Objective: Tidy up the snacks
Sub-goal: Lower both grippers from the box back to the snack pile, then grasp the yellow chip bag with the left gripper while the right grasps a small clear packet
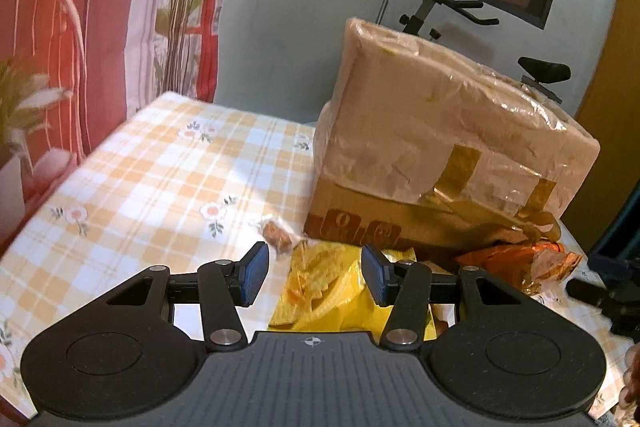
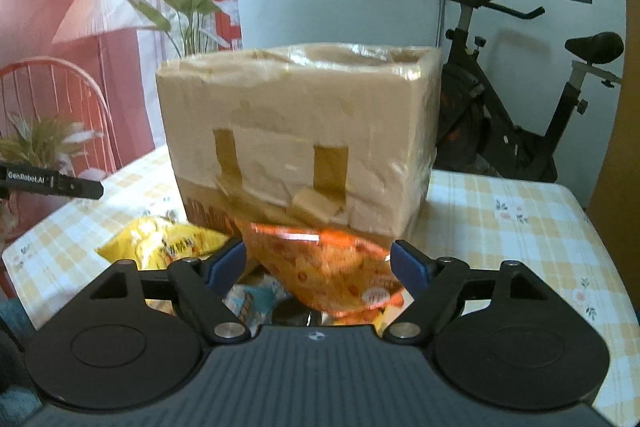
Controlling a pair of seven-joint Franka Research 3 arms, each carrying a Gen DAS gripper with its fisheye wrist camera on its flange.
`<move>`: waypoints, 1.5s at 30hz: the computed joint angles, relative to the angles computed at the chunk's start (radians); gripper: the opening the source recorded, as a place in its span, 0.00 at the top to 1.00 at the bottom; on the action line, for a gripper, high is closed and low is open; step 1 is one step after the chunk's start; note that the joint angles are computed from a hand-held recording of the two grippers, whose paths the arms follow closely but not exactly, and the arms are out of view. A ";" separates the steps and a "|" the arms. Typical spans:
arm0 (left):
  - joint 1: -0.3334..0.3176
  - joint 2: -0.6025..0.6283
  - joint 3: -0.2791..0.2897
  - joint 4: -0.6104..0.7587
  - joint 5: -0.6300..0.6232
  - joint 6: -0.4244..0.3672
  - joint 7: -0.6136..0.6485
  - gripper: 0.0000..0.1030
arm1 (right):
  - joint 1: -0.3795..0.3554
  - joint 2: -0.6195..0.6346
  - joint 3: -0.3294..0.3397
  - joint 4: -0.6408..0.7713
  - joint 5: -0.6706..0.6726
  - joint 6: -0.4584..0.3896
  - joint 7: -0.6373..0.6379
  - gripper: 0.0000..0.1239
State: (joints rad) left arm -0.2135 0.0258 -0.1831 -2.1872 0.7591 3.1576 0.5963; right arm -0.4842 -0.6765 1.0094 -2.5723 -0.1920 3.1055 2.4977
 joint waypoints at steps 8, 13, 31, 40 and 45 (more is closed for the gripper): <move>-0.003 -0.002 0.003 -0.008 0.058 -0.013 -0.051 0.48 | 0.042 0.126 -0.011 0.018 -0.045 -0.121 0.004 0.34; 0.000 -0.004 -0.004 -0.013 0.041 -0.023 -0.042 0.48 | 0.066 0.198 -0.035 0.023 -0.077 -0.187 0.060 0.35; 0.000 -0.006 -0.011 -0.022 0.020 -0.026 -0.026 0.48 | 0.120 0.329 -0.097 0.073 -0.326 -0.262 0.222 0.34; -0.004 -0.007 -0.012 -0.030 -0.012 -0.018 0.005 0.48 | 0.365 0.373 -0.313 0.035 -0.327 -0.176 0.155 0.35; -0.001 -0.010 -0.010 -0.033 0.007 -0.015 -0.016 0.48 | 0.428 0.371 -0.391 0.026 -0.370 -0.130 0.194 0.41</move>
